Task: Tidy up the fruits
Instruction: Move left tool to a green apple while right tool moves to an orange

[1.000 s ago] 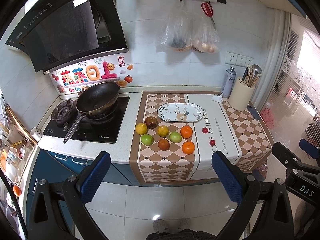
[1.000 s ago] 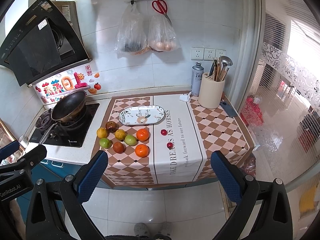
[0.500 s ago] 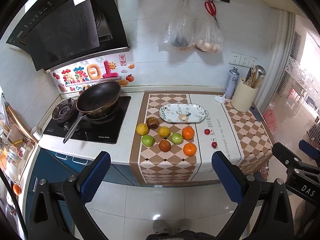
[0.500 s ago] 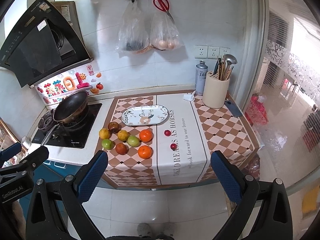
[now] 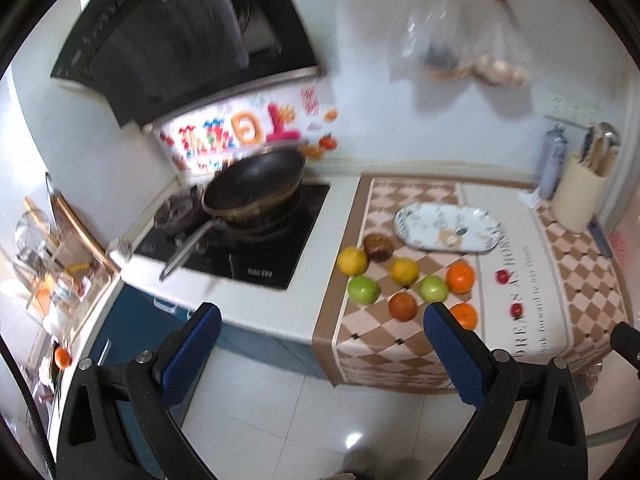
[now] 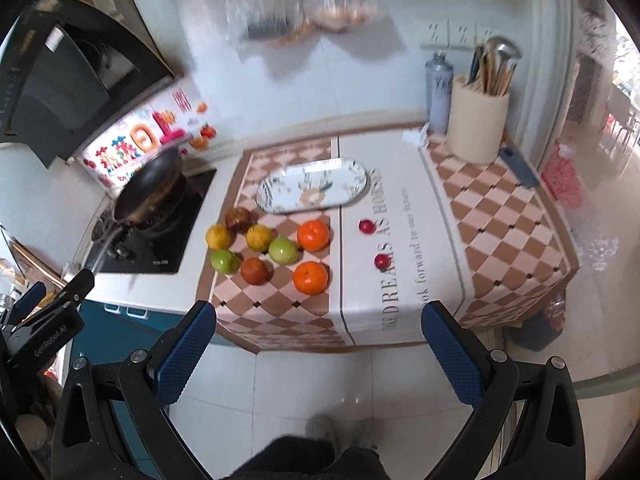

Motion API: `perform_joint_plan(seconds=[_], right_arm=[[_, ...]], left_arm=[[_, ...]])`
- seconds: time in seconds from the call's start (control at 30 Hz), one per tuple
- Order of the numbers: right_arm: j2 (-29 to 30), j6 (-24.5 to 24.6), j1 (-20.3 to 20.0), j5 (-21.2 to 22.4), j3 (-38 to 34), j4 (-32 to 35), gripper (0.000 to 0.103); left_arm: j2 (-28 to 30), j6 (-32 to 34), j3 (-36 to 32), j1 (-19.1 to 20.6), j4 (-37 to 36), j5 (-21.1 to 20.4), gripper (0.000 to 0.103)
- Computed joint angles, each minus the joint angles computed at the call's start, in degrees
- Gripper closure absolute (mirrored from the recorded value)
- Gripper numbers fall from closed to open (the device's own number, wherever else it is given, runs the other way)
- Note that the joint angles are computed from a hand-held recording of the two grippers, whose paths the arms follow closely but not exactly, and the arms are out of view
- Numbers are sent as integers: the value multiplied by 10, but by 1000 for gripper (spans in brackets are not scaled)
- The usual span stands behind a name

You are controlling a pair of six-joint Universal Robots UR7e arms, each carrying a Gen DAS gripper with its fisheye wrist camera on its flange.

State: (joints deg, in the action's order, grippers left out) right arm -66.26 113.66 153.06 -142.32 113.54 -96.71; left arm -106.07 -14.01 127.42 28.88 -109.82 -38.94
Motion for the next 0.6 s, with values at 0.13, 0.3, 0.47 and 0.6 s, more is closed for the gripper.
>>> perform_joint_plan(seconds=[0.13,0.3,0.47,0.6], right_arm=[[-8,-106,-70,-10,67,-144,0],[15,-221,-180,15,135,-326,0],[61,-308,-279,63,180,-521,1],[97,-333,-331,87,170,-551,2]], left_arm=[[76,27,-25,78,-49,-28,0],[187,77,-77,164,-85,-73,1],[320,121,-164,249,-72,-131,13],[398,161,-219,286,-42,-154,20]])
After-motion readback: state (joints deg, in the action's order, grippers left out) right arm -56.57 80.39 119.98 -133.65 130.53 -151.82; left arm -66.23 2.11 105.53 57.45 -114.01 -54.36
